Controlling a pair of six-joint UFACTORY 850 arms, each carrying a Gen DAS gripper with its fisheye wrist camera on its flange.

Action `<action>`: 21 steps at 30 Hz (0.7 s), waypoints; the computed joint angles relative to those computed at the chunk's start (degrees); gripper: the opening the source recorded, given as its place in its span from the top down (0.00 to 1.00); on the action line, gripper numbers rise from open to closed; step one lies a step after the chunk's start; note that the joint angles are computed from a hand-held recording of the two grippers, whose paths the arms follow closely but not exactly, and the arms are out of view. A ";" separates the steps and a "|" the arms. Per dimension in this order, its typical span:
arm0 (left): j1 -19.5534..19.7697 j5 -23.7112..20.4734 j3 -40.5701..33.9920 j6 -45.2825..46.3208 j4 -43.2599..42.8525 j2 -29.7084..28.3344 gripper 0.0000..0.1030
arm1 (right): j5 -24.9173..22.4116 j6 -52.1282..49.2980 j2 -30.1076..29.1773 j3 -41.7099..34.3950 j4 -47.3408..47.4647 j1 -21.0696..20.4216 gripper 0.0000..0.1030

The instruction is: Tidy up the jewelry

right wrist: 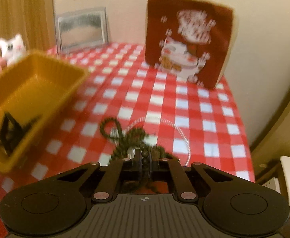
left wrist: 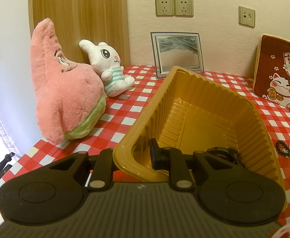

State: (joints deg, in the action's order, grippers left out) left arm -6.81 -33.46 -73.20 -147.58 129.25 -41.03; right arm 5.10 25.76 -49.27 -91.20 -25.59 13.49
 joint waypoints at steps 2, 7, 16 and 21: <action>0.06 0.04 -0.02 -0.04 0.09 -0.02 0.83 | 2.27 -5.76 1.77 1.63 6.45 -0.23 0.94; 0.04 0.05 -0.03 -0.02 0.03 -0.02 0.83 | 6.49 -4.28 5.60 3.75 6.19 -0.94 0.94; 0.17 -0.08 0.05 -0.37 0.44 -0.02 0.83 | 11.38 -0.04 10.89 5.36 1.44 -1.75 0.94; 0.15 -0.11 0.05 -0.35 0.44 -0.03 0.83 | 13.91 -1.01 13.47 6.21 1.56 -2.10 0.94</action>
